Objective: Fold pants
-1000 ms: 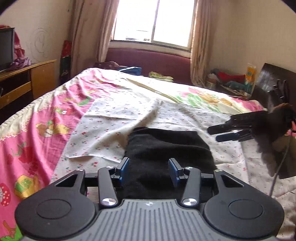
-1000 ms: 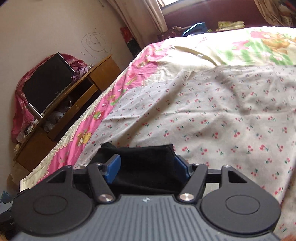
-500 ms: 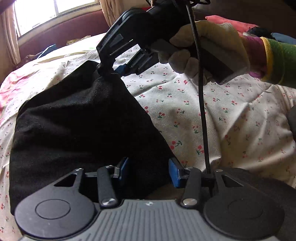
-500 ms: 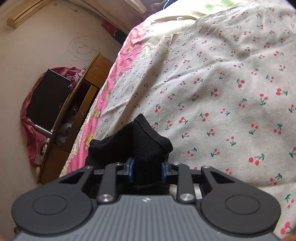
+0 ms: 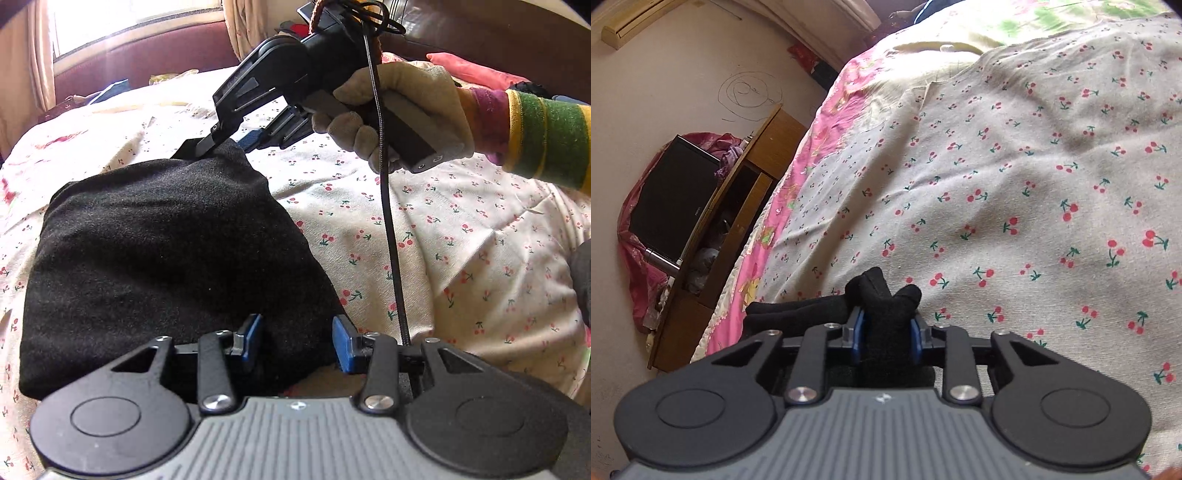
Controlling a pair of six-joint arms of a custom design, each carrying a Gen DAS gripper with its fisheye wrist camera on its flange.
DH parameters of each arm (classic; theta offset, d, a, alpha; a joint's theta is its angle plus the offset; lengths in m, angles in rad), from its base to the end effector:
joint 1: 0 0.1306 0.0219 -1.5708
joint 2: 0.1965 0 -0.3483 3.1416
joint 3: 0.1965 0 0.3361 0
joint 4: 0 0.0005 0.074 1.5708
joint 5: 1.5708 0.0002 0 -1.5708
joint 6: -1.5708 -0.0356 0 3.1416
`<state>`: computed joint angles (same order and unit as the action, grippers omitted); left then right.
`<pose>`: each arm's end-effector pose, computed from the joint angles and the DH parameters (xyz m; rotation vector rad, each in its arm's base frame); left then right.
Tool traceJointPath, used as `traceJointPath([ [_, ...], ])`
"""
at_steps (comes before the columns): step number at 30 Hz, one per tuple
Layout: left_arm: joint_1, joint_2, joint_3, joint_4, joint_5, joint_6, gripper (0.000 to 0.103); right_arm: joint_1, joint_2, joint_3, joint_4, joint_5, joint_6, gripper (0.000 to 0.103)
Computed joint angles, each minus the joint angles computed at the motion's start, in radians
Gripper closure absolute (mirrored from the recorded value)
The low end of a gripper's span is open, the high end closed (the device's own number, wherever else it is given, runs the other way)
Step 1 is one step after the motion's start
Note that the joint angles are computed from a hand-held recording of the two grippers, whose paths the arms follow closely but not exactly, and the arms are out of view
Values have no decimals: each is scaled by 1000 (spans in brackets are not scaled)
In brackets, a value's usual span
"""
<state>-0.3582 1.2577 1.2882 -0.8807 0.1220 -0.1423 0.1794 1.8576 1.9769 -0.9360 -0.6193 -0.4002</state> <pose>0.3629 -0.1410 0.4045 0.6551 2.3374 -0.2459 0.5748 0.1247 0.4038 -0.0379 2.4237 1.0094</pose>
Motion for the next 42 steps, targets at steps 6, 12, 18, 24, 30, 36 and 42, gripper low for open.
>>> traceJointPath([
  [6, 31, -58, 1, 33, -38, 30, 49, -44, -140, -195, 175, 6, -124, 71],
  [12, 103, -30, -15, 117, -110, 62, 48, -10, -316, -420, 203, -42, -44, 66],
  [18, 147, -48, -23, 74, -75, 56, 46, 29, -258, -428, 176, 0, -121, 54],
  [24, 248, -26, 5, 95, -15, 103, 42, -1, -353, -527, 243, 35, -109, 42],
  [30, 317, 63, 78, 69, 101, 142, 37, 9, -306, -567, 365, -100, -247, 39],
  [36, 380, 111, 83, 50, 139, 167, 10, 14, -272, -522, 315, -139, -184, 38],
  [42, 363, 176, 139, 51, 236, 155, 12, 19, -232, -510, 373, -183, -231, 31],
])
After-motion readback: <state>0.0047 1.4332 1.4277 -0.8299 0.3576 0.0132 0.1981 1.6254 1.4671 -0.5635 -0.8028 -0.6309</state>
